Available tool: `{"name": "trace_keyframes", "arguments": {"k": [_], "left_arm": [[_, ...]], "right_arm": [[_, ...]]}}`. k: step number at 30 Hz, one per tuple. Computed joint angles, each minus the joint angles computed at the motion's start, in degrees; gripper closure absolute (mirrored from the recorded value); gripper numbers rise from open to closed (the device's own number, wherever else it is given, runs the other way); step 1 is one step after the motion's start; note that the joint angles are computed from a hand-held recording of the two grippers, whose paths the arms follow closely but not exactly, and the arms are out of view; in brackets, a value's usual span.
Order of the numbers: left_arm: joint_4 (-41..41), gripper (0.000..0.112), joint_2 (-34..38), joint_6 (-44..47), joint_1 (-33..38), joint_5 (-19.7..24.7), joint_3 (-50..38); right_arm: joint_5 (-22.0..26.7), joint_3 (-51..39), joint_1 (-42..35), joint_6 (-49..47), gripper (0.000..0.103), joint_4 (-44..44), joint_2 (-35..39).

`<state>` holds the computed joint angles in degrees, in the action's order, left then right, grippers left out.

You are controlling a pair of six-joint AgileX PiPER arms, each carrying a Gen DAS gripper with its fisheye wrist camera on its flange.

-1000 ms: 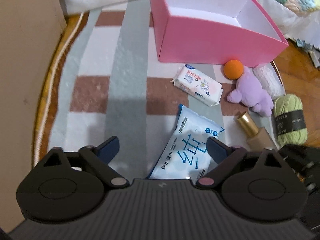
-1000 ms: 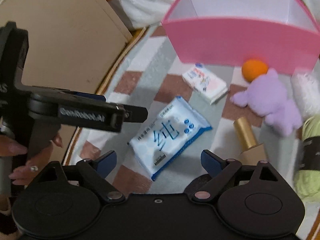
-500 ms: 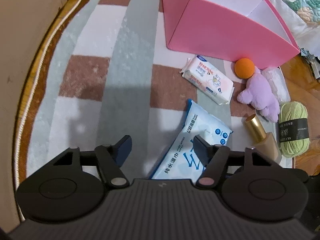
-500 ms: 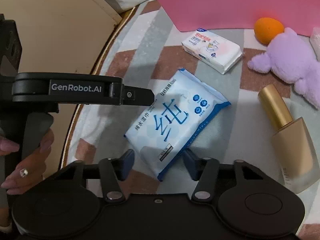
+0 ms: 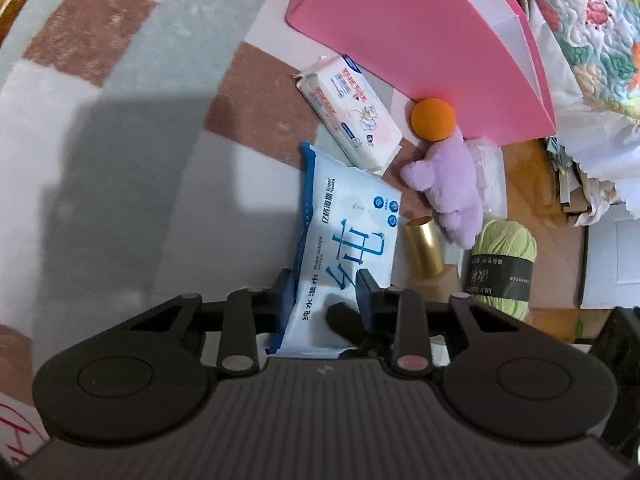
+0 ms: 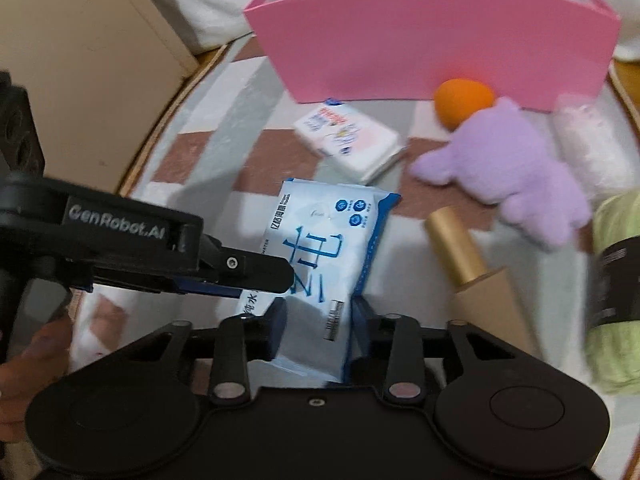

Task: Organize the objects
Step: 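Move the right gripper to the blue wet-wipe pack and close on it, then lift the wet-wipe pack with the right gripper and carry it into the pink box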

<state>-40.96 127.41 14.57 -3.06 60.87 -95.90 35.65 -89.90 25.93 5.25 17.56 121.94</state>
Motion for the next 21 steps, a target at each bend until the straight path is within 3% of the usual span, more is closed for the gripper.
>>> {"name": "trace_keyframes", "arguments": {"k": [5,11,16,21], "left_arm": [[1.49,0.081,-2.56,-0.83,-1.67,-5.23,3.98],[-0.33,0.083,-1.71,0.23,-1.09,-6.99,4.08],[-3.27,0.083,-2.02,3.21,-0.75,-6.06,5.22],[-2.85,0.082,-5.47,5.38,-2.39,-8.88,9.09]], "right_arm": [[0.22,-1.14,1.15,0.97,0.036,-3.34,0.72],[0.25,-2.87,3.77,4.75,0.016,-8.65,2.70],[-1.14,-2.09,5.77,9.00,0.021,-15.44,2.61],[-0.27,-1.90,5.39,6.44,0.033,-14.24,1.63]]}}
